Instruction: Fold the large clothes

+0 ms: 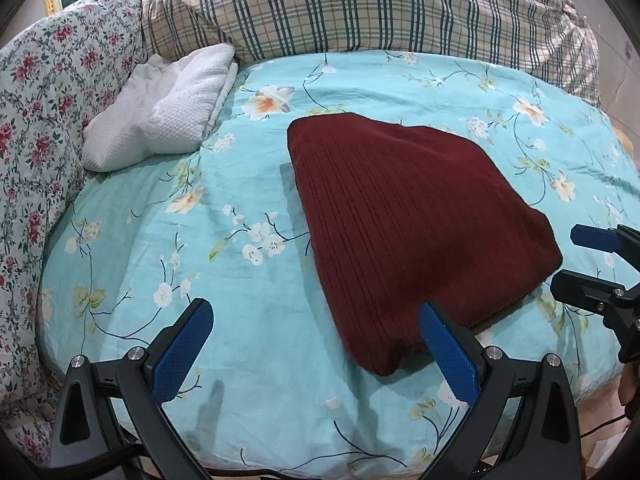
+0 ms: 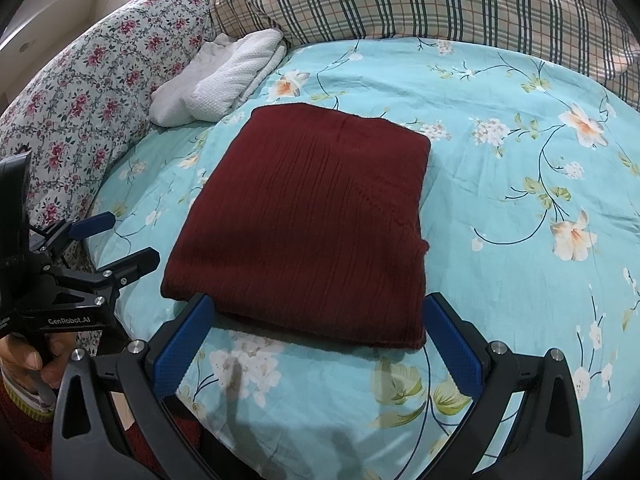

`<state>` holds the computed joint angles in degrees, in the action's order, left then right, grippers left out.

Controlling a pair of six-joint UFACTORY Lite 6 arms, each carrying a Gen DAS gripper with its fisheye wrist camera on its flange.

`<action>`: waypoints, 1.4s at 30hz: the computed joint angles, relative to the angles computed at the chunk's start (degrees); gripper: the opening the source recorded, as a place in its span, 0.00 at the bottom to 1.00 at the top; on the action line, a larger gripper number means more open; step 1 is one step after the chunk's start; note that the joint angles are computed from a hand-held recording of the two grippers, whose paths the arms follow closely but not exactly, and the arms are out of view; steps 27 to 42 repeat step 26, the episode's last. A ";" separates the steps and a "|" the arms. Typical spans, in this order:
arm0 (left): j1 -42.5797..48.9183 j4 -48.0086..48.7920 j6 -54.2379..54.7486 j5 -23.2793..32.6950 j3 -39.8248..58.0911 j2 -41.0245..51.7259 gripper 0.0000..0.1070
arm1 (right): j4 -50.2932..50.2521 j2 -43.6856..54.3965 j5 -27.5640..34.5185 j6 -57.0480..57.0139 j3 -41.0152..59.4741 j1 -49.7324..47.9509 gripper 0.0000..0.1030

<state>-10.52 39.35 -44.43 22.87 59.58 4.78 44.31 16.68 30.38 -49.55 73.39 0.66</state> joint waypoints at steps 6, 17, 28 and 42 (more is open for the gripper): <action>0.07 -0.47 0.63 0.14 1.12 1.14 0.96 | -0.13 1.74 0.84 -0.04 2.18 -0.39 1.00; 0.18 -0.78 1.20 0.13 2.56 2.53 0.96 | -0.41 3.51 0.87 1.28 4.19 -0.13 1.00; 0.46 -1.42 1.50 -0.31 2.54 2.62 0.96 | 0.33 4.07 0.81 0.73 4.23 -0.34 1.00; 0.46 -1.42 1.50 -0.31 2.54 2.62 0.96 | 0.33 4.07 0.81 0.73 4.23 -0.34 1.00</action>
